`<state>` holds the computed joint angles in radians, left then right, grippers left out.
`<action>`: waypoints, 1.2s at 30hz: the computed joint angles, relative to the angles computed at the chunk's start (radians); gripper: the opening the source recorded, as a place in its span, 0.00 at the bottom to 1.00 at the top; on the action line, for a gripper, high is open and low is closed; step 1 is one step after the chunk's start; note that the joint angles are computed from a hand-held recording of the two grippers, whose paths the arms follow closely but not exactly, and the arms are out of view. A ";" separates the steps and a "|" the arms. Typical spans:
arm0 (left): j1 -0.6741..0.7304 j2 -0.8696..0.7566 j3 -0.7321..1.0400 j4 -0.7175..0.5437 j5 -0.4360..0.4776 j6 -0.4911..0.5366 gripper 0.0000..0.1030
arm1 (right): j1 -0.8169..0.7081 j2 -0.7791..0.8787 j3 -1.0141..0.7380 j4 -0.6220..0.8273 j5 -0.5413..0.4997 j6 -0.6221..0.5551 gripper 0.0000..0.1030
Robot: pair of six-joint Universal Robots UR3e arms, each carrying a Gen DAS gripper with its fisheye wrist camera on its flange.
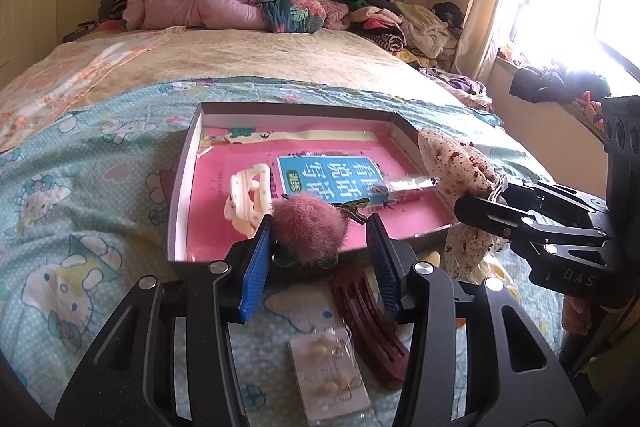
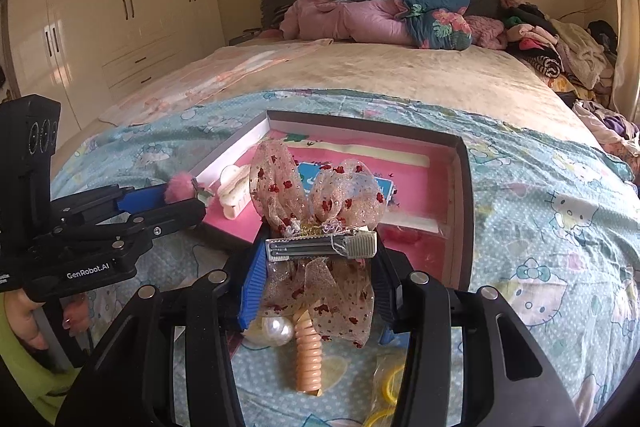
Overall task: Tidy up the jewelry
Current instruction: 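Carry the pom-pom clip and bow into the box and release both there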
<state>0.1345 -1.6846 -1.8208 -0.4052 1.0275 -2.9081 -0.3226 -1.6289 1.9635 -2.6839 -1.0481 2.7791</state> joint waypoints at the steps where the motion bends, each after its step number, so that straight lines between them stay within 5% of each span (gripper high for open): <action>1: -0.006 -0.015 0.019 -0.001 0.004 -0.003 0.37 | -0.001 0.010 -0.010 -0.002 0.000 0.002 0.43; 36: -0.172 -0.377 0.435 -0.129 0.107 -0.016 0.37 | -0.008 0.433 -0.449 0.017 -0.143 0.071 0.43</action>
<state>-0.0377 -2.0616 -1.3862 -0.5343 1.1346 -2.9240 -0.3305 -1.1956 1.5141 -2.6666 -1.1906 2.8500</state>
